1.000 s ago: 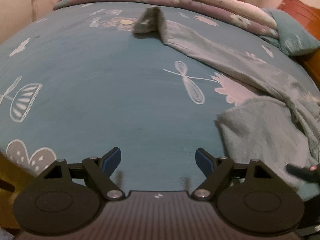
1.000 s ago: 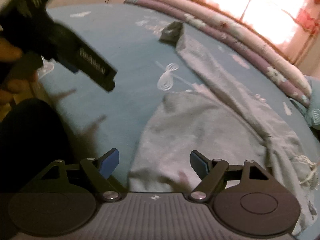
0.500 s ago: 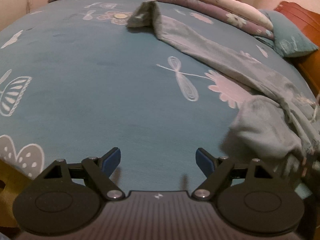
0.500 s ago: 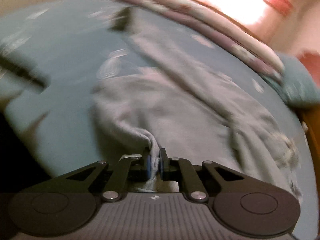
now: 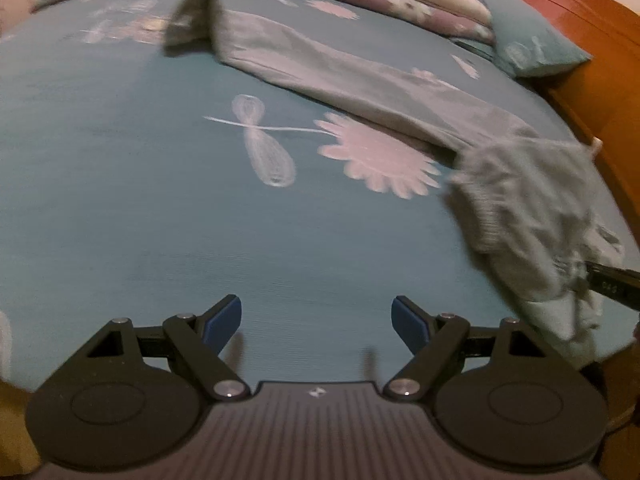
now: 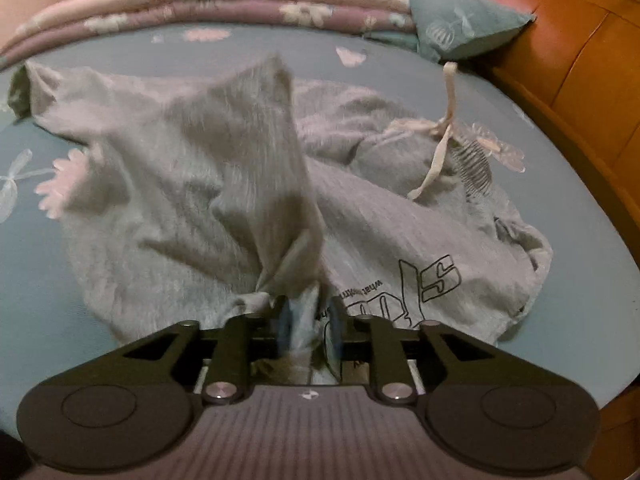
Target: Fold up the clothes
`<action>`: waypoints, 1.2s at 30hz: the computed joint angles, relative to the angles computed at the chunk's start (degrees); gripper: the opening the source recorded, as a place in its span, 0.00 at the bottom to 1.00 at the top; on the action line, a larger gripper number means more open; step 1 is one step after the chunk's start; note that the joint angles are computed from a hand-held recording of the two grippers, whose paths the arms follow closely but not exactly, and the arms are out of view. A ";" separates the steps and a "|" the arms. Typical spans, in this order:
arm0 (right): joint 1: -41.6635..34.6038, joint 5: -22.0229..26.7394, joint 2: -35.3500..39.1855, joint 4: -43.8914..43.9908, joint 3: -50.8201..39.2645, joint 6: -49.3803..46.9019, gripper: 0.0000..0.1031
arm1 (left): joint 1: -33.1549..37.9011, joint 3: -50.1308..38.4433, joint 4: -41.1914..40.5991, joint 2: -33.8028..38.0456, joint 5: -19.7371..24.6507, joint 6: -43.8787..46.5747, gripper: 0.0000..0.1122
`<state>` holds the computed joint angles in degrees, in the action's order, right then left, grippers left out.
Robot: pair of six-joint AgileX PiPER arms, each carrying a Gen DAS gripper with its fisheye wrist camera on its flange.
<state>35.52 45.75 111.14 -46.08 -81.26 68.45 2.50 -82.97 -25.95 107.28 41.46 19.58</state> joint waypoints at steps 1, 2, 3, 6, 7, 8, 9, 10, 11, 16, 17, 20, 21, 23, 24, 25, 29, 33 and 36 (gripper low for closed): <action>0.35 -0.96 -1.23 -1.00 1.44 1.32 0.34 | -0.85 -0.97 -0.25 0.72 0.39 -0.21 0.73; 0.71 -1.88 -2.45 -2.04 2.85 2.68 0.40 | -1.71 -2.02 -0.55 1.51 0.78 -0.39 0.73; 1.06 -2.88 -3.71 -3.06 4.27 3.83 0.46 | -2.58 -3.23 -0.99 2.47 1.22 -0.55 0.73; 0.86 -6.53 -5.79 -4.76 5.83 2.20 0.53 | -4.06 -7.17 -5.58 5.73 4.04 1.45 0.73; 0.75 -7.73 -6.55 -5.05 6.58 1.90 0.58 | -4.19 -8.78 -9.01 7.23 5.36 3.58 0.73; 0.64 -8.93 -7.31 -5.33 7.31 1.59 0.61 | -4.28 -10.10 -12.04 8.61 6.35 5.19 0.73; 0.52 -10.03 -8.00 -5.45 7.96 1.12 0.61 | -4.47 -11.81 -14.82 10.32 7.51 5.97 0.73; 0.45 -10.77 -8.49 -5.05 8.34 0.12 0.61 | -5.08 -14.30 -15.48 12.22 8.91 4.45 0.73; 0.39 -11.39 -8.90 -4.60 8.71 -1.09 0.62 | -5.72 -16.65 -15.92 13.97 10.13 2.91 0.73; 1.61 -8.59 -8.99 -4.34 9.81 -6.12 0.68 | -8.39 -19.26 -17.09 16.00 11.36 2.34 0.73; 1.32 -9.12 -9.28 -4.65 10.71 -5.82 0.69 | -8.53 -19.22 -17.46 16.07 11.70 2.76 0.73; -1.80 -13.69 -10.06 -3.53 13.40 -3.57 0.72 | -9.24 -18.43 -16.10 15.50 11.08 1.76 0.73; -3.46 -16.07 -10.19 -1.72 14.03 -3.44 0.73 | -9.29 -17.77 -16.01 15.00 10.73 1.99 0.73; -7.64 -23.21 -9.95 5.53 15.06 -6.57 0.72 | -9.21 -16.92 -15.89 14.23 10.76 2.53 0.73; -9.62 -26.60 -9.59 10.87 15.38 -10.10 0.72 | -9.14 -16.79 -15.55 13.94 10.93 2.62 0.73; -10.92 -29.19 -9.09 14.75 15.61 -12.78 0.71 | -9.06 -16.58 -15.17 13.59 11.01 2.68 0.73; -10.54 -28.60 -6.58 12.94 12.97 -11.27 0.36 | -8.41 -15.65 -14.79 12.66 10.87 3.58 0.73; -10.13 -28.01 -6.47 10.52 12.47 -8.38 0.26 | -6.53 -16.17 -21.08 14.45 11.90 5.99 0.73; -10.73 -27.41 -6.27 13.87 12.29 -11.56 0.27 | -5.35 -15.77 -30.71 17.02 10.58 9.78 0.73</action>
